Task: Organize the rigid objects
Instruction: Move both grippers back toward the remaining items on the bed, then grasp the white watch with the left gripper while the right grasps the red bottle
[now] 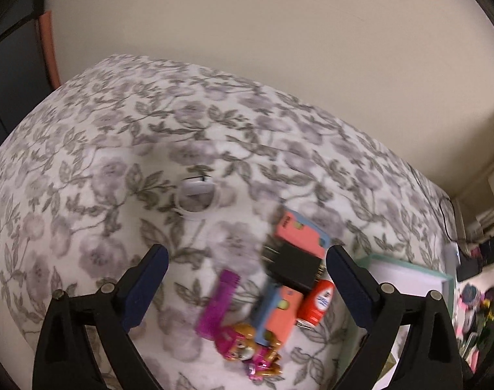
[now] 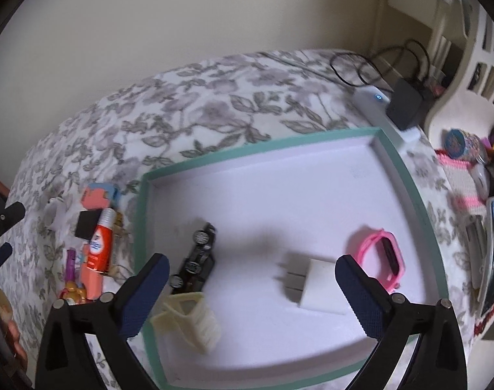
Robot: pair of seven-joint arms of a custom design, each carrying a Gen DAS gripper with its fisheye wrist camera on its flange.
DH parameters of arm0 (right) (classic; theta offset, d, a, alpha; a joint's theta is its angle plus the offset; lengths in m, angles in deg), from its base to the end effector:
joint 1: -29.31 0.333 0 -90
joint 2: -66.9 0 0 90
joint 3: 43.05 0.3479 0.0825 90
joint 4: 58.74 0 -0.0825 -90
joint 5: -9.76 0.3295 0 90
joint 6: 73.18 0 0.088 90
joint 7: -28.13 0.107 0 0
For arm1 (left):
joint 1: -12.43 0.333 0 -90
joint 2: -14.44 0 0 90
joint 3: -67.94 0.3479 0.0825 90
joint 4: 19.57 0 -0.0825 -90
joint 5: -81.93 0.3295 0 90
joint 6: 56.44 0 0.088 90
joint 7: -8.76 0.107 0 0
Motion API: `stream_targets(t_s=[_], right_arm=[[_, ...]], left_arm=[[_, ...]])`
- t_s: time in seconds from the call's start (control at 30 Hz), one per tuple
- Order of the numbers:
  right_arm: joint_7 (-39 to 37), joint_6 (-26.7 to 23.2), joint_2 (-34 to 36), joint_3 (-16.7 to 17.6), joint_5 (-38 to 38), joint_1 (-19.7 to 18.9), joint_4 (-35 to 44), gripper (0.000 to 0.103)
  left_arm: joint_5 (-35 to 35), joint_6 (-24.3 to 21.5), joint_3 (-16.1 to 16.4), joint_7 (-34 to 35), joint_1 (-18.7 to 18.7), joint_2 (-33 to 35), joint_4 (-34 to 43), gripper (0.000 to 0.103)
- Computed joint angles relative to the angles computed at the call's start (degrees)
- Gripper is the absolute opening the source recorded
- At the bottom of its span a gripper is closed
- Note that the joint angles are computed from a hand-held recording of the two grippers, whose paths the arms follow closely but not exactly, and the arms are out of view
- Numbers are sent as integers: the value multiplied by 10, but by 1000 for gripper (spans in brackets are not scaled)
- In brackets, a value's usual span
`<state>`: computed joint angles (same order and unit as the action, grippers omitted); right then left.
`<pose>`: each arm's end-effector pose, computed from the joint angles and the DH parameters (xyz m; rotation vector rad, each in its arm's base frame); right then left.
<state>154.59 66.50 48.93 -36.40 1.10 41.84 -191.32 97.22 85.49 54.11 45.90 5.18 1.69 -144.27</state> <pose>0.4049 0.1468 0.5666 -1.7340 2.1327 -0.3895 0.4357 -0.1806 0.5917 -2.2603 1.5330 -0.6546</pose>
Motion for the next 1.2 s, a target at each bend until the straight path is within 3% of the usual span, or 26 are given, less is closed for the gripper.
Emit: stream_targets(t_s=[0.2,0.43,0.8,0.9,1.1,1.2], right_arm=[[-6,35,12,18,-22,14,10,103],[-61,76,42,11,45,62,27,103],[-88,84,93,15,101,93,64,103],[-99,83,113,13,115,98,80,102],[-123,70,148,9,147,102,110,83],[-128,54,165,8,159,103,124,74]], left_arm=[[28,-12,2,-39,23,-22,-15,98],[51,-28,3,-48,40,-38,-21,98],[-6,-22,36,10,50,-29,-30,98],[-14,-40,40,37,54,-10,-11,98],[-81,-51,59,85,51,36,13,98],[-82,-55,58,93,53,58,21,98]])
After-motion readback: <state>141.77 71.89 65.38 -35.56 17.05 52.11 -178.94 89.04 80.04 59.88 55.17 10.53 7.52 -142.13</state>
